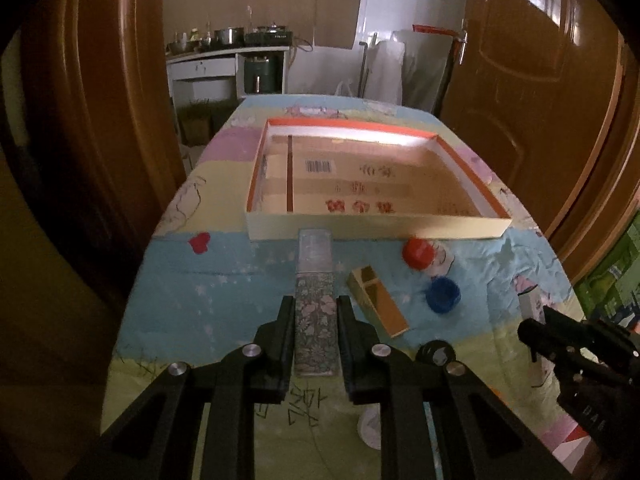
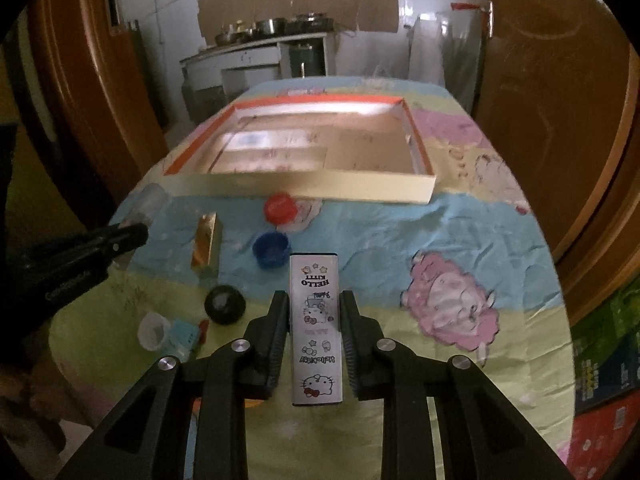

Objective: Organize rigid objects
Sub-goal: 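Carry the white box with the right tool while the left tool carries the tube toward the tray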

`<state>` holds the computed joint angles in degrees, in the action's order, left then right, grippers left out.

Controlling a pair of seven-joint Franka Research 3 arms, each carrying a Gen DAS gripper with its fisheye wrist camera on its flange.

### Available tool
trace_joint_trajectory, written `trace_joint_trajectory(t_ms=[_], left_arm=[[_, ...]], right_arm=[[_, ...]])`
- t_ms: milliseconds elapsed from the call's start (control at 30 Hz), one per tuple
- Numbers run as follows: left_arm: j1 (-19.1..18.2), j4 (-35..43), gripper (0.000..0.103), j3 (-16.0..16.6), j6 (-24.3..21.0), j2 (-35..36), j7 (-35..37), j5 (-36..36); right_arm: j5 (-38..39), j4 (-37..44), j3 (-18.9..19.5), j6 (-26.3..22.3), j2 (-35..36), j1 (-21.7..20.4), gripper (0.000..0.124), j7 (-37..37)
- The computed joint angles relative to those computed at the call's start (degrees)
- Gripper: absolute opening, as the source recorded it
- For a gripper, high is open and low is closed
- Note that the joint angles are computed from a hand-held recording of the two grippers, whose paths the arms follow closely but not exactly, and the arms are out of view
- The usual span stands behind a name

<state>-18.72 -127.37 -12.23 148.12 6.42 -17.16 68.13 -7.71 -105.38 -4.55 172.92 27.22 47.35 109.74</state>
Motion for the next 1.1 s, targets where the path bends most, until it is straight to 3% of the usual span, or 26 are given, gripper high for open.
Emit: trace_joint_trajectory(t_ms=[167, 433, 1100], left_arm=[[0.36, 0.71, 0.020, 0.12, -0.20, -0.89, 1.00, 0.70], [1.61, 3.67, 0.020, 0.38, -0.81, -1.88, 3.45, 1.70], [2.30, 16.12, 0.020, 3.17, -4.17, 4.62, 10.23, 1.54]], right_arm=[[-1.78, 1.37, -1.98, 0.20, -0.29, 1.15, 0.026, 0.42], [-1.19, 7.31, 0.28, -0.89, 0.96, -1.80, 0.026, -2.99], [2.80, 31.82, 3.63, -10.43, 12.69, -6.72, 0.026, -9.82]])
